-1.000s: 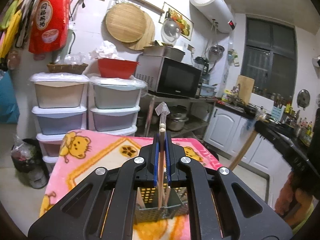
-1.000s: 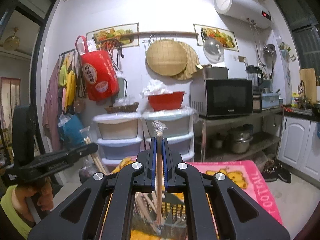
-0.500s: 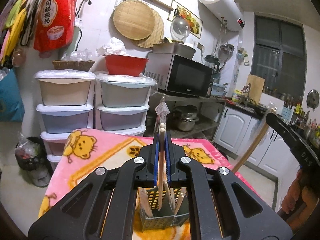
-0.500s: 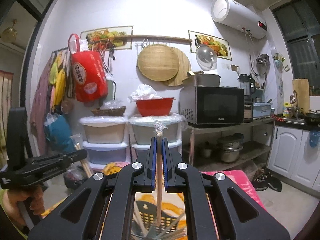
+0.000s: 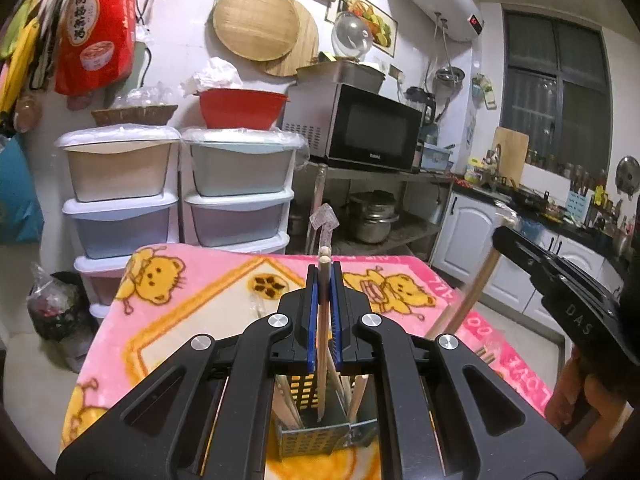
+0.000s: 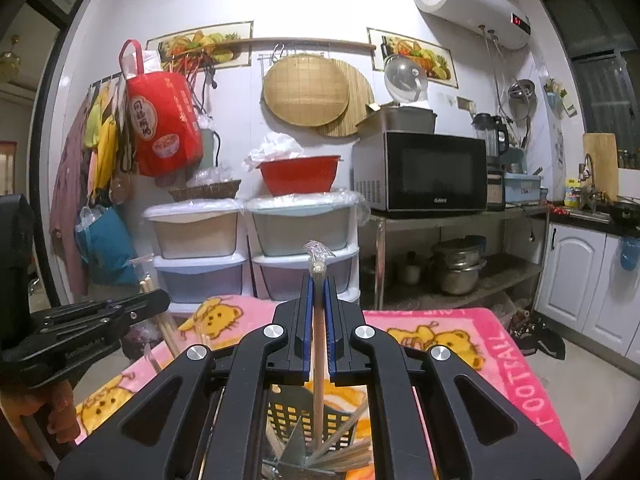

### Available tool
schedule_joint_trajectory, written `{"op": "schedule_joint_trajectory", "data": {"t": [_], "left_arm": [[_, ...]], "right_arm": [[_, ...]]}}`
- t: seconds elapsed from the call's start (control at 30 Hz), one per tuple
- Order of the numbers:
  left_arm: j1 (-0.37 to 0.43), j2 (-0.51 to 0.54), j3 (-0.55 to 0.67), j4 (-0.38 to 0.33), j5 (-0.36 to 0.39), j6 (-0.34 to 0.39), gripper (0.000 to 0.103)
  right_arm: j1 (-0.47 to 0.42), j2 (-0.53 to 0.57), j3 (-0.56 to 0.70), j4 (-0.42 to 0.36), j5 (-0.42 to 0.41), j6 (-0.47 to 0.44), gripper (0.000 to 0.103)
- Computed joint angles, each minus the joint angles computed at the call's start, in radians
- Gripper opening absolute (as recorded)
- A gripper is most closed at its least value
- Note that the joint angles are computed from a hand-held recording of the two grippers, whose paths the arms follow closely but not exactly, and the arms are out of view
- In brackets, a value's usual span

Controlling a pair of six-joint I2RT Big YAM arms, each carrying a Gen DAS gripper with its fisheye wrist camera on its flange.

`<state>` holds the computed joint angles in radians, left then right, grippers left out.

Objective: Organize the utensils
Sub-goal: 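Raise both held chopsticks and carry them above the green caddy, then lower the chopsticks into the caddy slots and open both tools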

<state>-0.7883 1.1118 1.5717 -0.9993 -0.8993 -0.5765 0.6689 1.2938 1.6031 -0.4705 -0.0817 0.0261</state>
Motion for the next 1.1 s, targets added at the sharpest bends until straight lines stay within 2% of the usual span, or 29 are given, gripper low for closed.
{"op": "schedule_joint_trajectory", "data": {"t": [0.57,0.93,1.0,1.07,1.1], "left_arm": [[0.028,0.012,-0.063,0.011,0.081,-0.012,0.003],[0.033,0.005,-0.078,-0.039,0.114,-0.064,0.004],[0.032,0.002,-0.081,-0.052,0.119,-0.08,0.007],[0.025,-0.002,-0.082,-0.064,0.116,-0.094,0.017],[0.021,-0.004,-0.082,-0.071,0.114,-0.101,0.018]], "right_arm": [[0.014,0.03,-0.041,-0.033,-0.037,0.014,0.006],[0.001,0.016,-0.063,-0.076,-0.033,0.045,0.009],[-0.003,0.01,-0.066,-0.086,-0.036,0.051,0.017],[-0.006,0.003,-0.07,-0.094,-0.042,0.051,0.019],[-0.007,0.0,-0.072,-0.097,-0.041,0.051,0.02]]}}
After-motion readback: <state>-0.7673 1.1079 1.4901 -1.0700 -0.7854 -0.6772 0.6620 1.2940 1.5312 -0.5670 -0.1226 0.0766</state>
